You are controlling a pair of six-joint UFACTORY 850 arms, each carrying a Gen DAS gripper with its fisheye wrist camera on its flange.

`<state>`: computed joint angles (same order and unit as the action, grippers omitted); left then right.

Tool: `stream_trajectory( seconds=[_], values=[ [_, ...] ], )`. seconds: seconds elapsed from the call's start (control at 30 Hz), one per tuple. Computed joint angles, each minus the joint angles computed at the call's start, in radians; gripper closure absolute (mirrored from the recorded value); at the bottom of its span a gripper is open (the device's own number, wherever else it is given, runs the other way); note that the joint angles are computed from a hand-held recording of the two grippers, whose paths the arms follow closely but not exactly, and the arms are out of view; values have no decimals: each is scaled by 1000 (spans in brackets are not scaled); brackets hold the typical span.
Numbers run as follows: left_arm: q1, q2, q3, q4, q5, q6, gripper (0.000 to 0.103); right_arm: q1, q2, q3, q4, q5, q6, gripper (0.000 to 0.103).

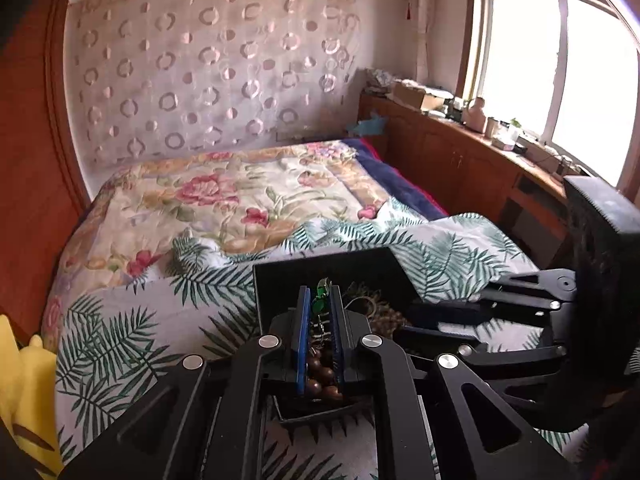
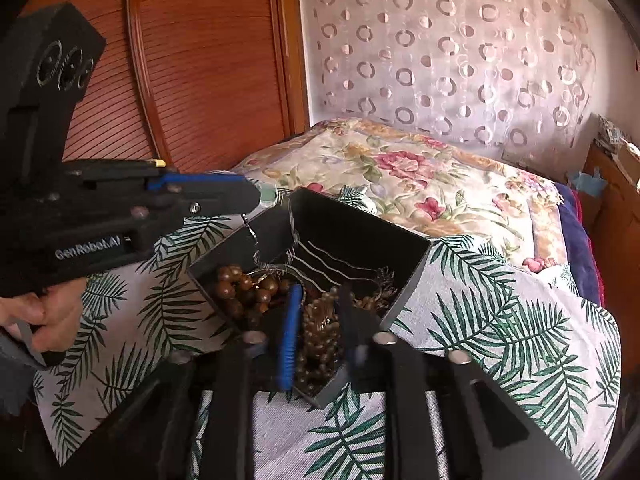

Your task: Organize jewelry

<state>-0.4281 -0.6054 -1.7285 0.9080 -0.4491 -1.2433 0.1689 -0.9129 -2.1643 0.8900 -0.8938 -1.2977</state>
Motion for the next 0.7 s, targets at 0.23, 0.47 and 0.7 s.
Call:
stream_trajectory(
  seconds=[0.23, 0.47, 0.7],
  values=[
    [-18, 35, 49, 114, -38, -131, 57, -14, 54, 85, 60, 36, -50, 60],
    [-80, 114, 155, 285, -136, -348, 13, -55, 210, 318, 210, 137, -151, 38],
    [-169, 189, 259, 357, -269, -481, 8, -103, 372, 552, 417, 199, -303, 10]
  ],
)
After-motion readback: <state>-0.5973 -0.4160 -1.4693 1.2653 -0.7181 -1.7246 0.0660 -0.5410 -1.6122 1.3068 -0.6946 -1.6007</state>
